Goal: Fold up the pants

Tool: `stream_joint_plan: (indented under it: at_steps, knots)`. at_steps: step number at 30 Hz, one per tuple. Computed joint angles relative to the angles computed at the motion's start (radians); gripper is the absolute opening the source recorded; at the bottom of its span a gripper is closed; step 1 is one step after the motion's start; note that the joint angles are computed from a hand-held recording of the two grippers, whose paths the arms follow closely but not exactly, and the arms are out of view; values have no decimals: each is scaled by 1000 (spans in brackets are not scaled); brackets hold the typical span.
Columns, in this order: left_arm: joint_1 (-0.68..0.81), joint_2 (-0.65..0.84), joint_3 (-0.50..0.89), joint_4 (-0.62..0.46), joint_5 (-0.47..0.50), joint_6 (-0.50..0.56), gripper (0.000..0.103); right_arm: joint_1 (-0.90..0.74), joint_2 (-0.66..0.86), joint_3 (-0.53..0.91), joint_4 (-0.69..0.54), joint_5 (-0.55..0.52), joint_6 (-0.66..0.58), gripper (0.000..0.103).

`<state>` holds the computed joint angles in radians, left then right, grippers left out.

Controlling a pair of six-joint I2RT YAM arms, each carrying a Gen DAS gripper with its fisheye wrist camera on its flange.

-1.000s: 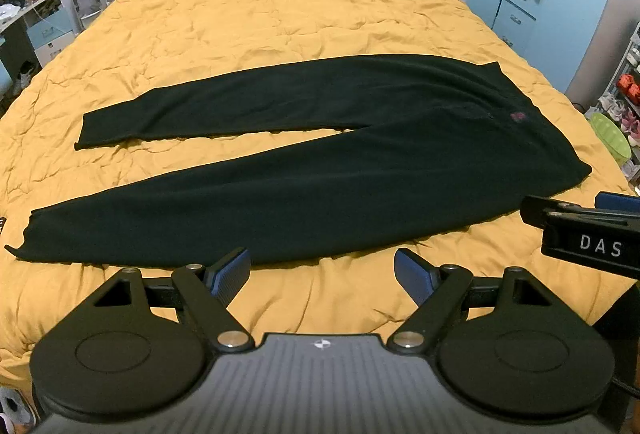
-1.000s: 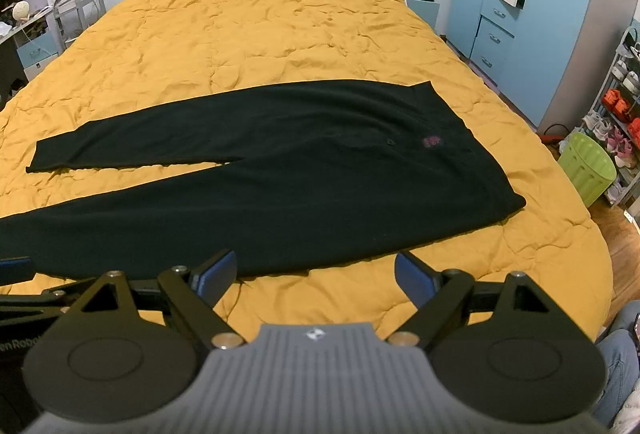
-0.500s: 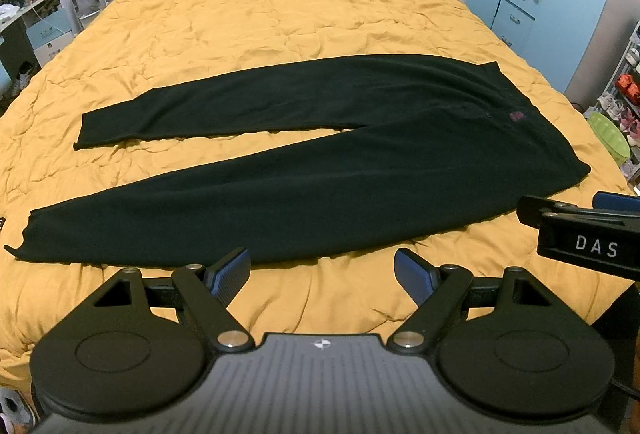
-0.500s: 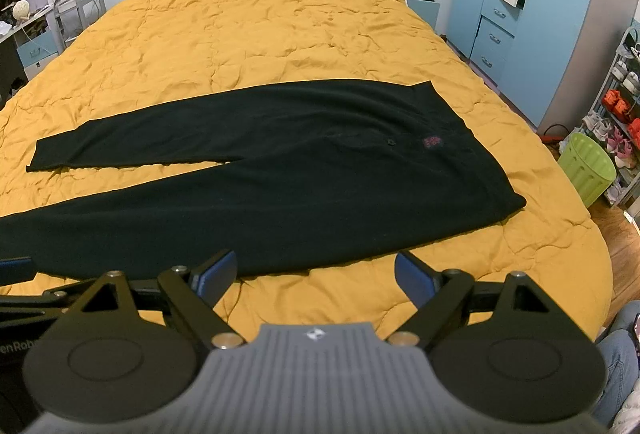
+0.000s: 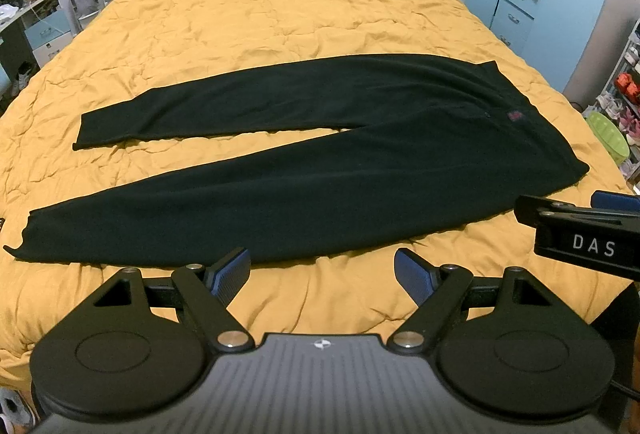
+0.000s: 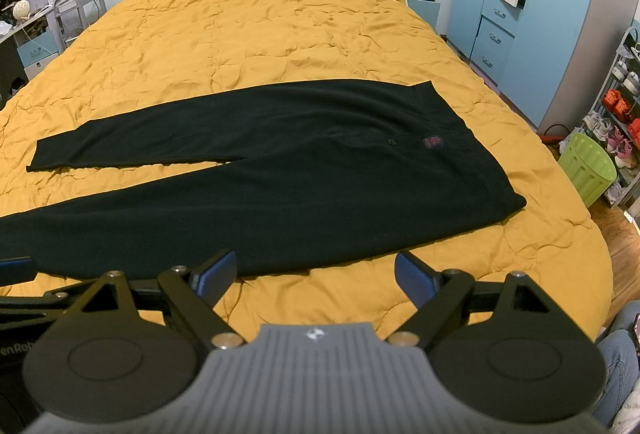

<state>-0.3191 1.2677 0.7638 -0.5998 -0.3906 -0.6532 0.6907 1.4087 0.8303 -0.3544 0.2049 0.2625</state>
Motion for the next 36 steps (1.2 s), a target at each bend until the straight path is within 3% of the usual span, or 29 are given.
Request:
stream_joint_plan:
  at_steps: [23,31,36]
  knots:
    - [-38,29,21,-11,-9,-42,95,-3,5,16,-15,7,1,83]
    - [33,18,-21,31,37,8,95,-16,50,33,0,-2,-7,83]
    - [181,-37,-111,108,109,80,95,-87,96,12,82,-49,-46,83]
